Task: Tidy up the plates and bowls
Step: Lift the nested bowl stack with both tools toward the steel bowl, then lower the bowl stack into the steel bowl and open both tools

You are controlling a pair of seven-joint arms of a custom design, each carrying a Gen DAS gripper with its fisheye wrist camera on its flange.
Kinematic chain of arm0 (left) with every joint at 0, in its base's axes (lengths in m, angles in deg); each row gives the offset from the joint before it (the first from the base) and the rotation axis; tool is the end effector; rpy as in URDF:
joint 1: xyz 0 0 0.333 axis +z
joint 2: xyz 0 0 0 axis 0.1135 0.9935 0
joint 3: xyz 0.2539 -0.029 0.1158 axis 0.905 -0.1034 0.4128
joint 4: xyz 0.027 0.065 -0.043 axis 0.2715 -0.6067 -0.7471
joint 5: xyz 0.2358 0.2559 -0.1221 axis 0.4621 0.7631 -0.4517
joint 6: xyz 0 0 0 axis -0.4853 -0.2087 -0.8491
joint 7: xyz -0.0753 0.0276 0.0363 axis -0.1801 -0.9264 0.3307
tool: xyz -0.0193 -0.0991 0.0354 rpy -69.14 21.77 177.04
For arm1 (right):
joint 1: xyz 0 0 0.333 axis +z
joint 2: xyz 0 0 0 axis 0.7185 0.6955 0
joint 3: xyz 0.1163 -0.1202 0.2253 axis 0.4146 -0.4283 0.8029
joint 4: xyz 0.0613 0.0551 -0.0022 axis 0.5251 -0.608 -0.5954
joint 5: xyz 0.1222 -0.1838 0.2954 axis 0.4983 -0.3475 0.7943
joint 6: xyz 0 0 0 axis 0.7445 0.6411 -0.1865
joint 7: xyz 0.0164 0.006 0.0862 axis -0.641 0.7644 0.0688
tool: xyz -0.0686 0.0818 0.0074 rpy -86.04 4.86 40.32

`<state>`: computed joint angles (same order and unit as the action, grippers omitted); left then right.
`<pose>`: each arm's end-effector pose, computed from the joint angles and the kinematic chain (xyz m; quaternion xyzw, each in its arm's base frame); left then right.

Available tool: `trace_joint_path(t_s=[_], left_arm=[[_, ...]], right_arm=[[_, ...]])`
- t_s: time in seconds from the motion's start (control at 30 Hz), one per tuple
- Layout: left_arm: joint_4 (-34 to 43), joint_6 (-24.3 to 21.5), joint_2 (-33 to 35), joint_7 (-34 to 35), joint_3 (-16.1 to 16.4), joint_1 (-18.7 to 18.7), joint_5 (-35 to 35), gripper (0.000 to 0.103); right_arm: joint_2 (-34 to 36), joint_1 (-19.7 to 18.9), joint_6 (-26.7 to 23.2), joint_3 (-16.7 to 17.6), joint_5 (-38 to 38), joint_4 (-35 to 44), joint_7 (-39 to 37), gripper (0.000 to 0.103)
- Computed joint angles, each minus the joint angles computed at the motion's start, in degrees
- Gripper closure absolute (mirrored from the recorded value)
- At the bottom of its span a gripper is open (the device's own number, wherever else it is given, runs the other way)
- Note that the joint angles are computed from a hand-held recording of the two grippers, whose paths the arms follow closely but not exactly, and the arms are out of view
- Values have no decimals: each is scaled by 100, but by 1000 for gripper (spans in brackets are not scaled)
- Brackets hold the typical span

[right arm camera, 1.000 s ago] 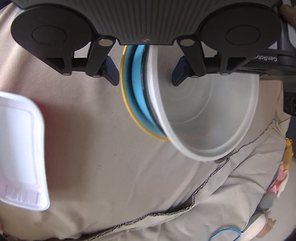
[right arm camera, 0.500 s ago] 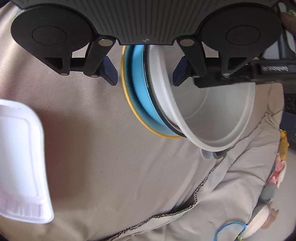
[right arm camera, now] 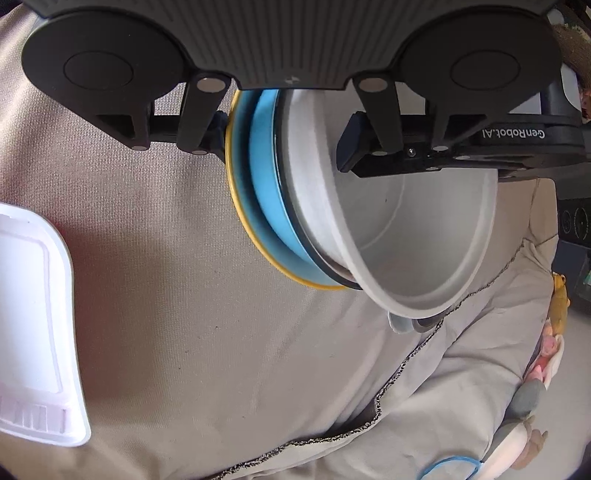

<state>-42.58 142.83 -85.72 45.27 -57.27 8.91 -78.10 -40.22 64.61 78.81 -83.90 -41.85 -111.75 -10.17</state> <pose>0.4693 -0.0190 0.5518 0.7221 -0.6393 0.2634 0.0226 0.5050 0.2128 0.4781 -0.7351 0.5877 0.0941 0.3245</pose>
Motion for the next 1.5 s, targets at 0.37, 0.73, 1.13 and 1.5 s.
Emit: trace_joint_path(t_s=[0.37,0.73,1.13,1.5], left_arm=[[-26,-3,-38,86,42,-7,-84,41],[185,41,-146,523,230,-30,-553,40],[449,254,-136,1127,763,606,-724,40],[329,598,572,2452,1073,1208,-1850,41]], right_arm=[[-142,66,191,6,-160,-175,244,45],[-407,133,354,-29,-441,-80,601,44],[1014,548,222,454,-1546,2231,1515,43],[2648,1261,-388,575,-4106,4171,3252,35]])
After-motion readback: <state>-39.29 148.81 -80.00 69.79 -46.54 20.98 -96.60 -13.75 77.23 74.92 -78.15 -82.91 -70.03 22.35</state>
